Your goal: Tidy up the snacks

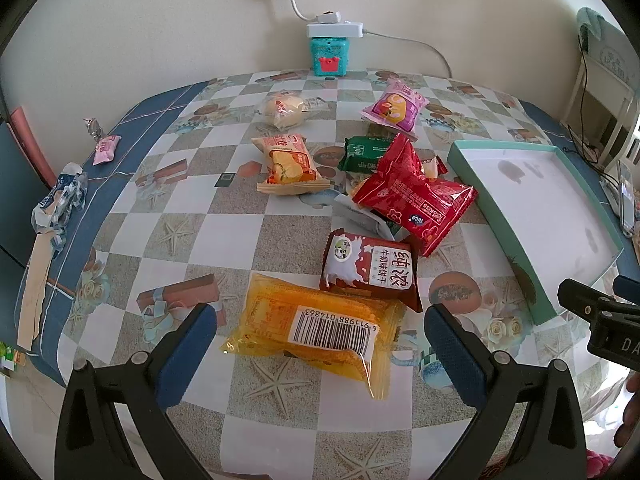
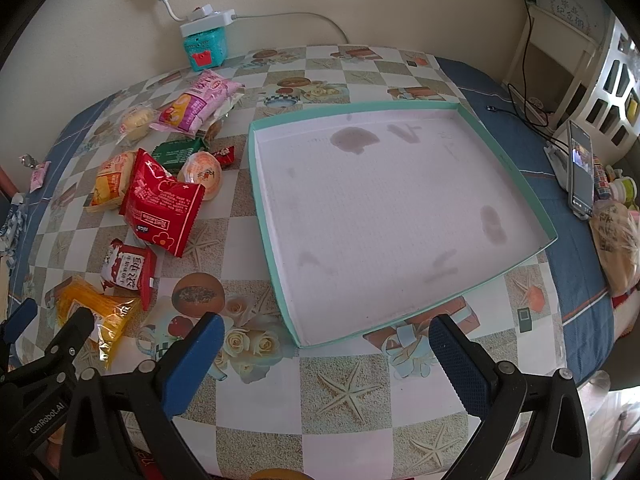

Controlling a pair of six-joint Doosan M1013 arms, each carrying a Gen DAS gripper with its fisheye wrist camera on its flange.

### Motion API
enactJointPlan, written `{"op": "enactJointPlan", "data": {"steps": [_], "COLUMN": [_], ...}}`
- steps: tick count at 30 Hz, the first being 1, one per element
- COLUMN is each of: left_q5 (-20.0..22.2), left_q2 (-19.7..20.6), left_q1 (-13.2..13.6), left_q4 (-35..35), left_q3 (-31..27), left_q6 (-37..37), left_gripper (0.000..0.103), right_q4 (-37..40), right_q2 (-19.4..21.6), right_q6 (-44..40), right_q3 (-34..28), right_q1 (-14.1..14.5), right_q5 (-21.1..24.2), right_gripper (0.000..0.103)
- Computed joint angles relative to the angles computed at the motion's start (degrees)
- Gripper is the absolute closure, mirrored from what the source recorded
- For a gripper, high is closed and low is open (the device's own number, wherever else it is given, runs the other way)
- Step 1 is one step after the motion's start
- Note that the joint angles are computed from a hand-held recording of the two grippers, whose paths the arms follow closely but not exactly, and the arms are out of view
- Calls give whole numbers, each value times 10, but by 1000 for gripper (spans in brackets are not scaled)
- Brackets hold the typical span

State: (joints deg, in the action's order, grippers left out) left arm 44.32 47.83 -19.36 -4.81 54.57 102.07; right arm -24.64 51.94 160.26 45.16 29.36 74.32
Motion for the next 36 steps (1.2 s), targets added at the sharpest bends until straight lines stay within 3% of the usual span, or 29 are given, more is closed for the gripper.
{"op": "enactJointPlan", "data": {"steps": [36], "left_q5": [15], "left_q2": [7], "left_q1": [-1], "left_q4": [0], "left_q3": [-11], "left_q6": [10], "left_gripper": [0], "right_q4": [-2], "right_q2": [0], "right_q6": [2], "right_q3": [-3], "right_q1": [-1], "right_q5": [-2], "right_gripper": [0]}}
